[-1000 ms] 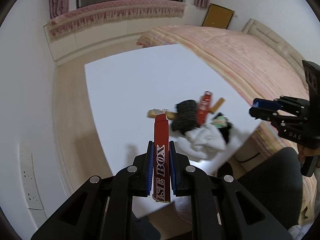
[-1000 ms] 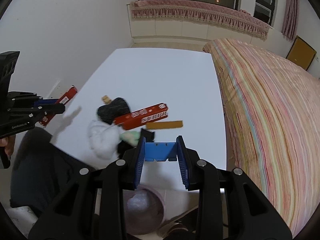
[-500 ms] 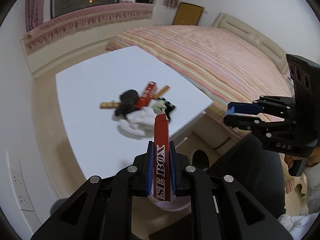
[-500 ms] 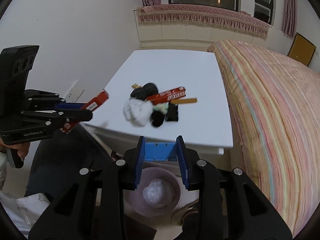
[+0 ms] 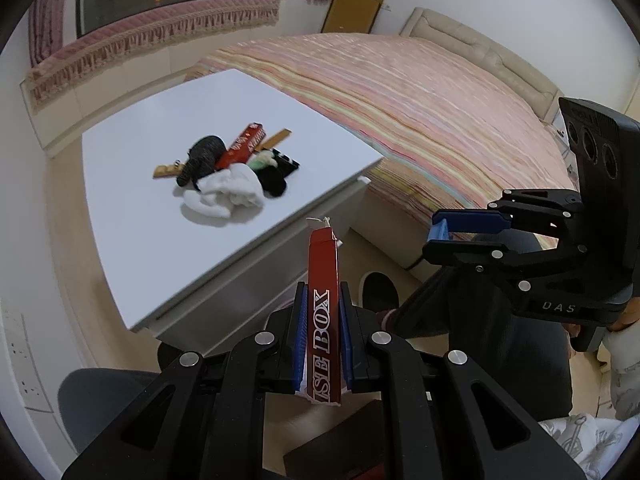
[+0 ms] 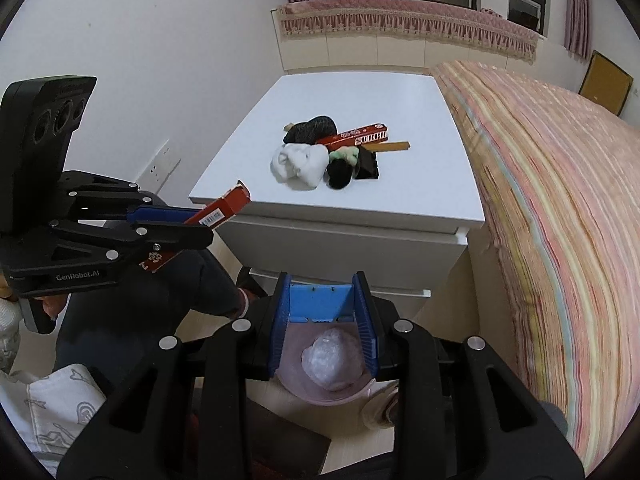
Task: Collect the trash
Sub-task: 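Carry both items to the pink wastebasket and open both tools to drop them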
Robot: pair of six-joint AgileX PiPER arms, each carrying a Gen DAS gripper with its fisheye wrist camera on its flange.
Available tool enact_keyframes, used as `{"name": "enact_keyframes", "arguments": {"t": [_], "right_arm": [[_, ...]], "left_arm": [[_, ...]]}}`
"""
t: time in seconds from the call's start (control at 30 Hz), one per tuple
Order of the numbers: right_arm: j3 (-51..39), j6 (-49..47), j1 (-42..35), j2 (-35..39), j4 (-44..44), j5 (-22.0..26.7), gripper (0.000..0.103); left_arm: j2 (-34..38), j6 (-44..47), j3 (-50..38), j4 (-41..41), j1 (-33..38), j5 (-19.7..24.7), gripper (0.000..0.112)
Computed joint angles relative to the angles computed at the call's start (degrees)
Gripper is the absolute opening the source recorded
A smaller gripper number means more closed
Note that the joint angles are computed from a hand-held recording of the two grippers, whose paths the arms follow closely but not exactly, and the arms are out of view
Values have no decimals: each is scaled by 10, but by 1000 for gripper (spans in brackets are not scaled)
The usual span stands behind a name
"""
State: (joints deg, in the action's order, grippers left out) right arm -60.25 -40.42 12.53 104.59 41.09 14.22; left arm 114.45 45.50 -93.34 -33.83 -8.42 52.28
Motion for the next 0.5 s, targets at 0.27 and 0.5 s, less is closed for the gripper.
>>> {"name": "enact_keyframes", "arguments": {"t": [0.27, 0.5], "right_arm": [[7, -64, -6, 2, 65, 3, 32], [18, -101, -12, 5, 109, -18, 94]], "left_arm": [[-3, 7, 3, -5, -7, 4, 16], [-5, -2, 16, -19, -2, -33, 89]]}}
